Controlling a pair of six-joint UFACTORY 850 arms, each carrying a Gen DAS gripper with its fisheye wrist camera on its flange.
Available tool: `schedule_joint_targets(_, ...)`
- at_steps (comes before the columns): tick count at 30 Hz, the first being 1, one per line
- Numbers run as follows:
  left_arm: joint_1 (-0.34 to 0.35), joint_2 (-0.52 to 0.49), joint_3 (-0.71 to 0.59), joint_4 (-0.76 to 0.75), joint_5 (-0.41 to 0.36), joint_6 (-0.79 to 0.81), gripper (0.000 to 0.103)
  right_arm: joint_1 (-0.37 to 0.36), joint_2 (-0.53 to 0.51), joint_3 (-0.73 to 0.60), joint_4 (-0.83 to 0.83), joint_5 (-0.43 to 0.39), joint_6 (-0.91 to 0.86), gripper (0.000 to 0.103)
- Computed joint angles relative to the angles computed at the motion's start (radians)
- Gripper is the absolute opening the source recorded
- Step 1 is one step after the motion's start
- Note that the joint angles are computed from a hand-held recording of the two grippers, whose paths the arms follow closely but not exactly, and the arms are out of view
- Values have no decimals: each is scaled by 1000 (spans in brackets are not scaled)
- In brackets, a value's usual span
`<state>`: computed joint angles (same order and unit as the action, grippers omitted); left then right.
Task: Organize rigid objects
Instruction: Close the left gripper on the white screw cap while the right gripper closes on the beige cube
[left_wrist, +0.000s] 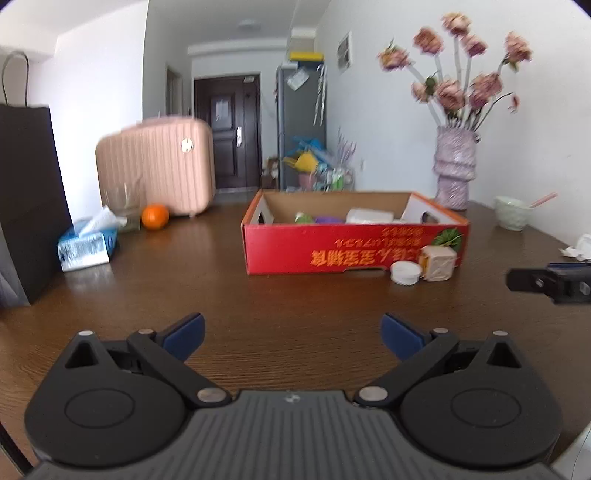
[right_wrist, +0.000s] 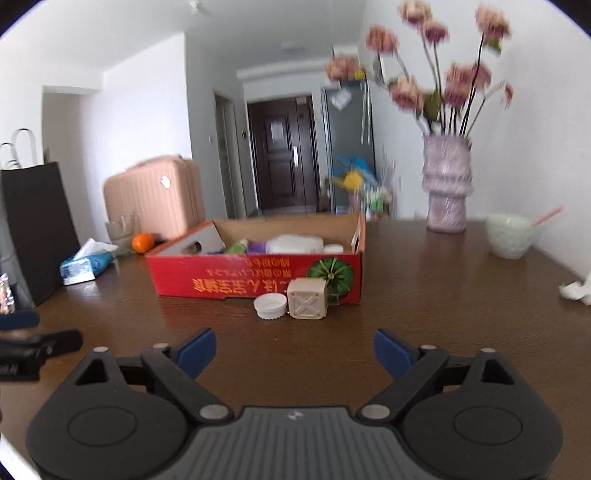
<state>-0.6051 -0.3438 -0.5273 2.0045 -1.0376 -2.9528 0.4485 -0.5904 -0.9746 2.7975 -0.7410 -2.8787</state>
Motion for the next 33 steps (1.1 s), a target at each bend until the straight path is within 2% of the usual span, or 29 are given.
schedule_joint_targets(5,95,-33,-45,96,72,-10,103,22,-147,-247,-36,166,119,88)
schedule_joint_targets(7,124,-53,-83,96,96,31,103,28,-196,-329,-53,210,161,85)
schedule_joint_targets(10,166,-85,-140,173,125,45,103,39,-268,-449,-28,290,160,79)
schedule_joint_targets(13,196,-131,-207,229,155,77,103,43,-309,-515,-61,340,196,73)
schedule_joint_targets(14,209,-146,-230,258,177,80,103,42,-316,-522,-57,337,190,67)
schedule_joint_targets(18,249,-212,-333,370,282,68,103,28,-312,-512,-55,326,168,65)
schedule_joint_targets(22,264,-285,-430,459,327,98,103,-4,-286,-475,-93,326,195,65)
schedule_joint_targets(26,263,-330,-495,494,343,167,97,-32,-244,-405,-130,304,193,65)
schedule_joint_targets(27,267,-339,-510,517,359,172,93,-39,-234,-390,-153,296,209,65)
schedule_joint_targets(28,273,-347,-527,537,389,157,84,-43,-228,-380,-172,293,207,65)
schedule_joint_targets(30,277,-358,-555,526,423,136,75,-46,-221,-360,-165,269,144,65)
schedule_joint_targets(32,285,-366,-567,577,441,88,73,-44,-217,-352,-151,263,100,65)
schedule_joint_targets(33,289,-371,-577,584,463,85,65,-43,-216,-352,-151,265,94,66)
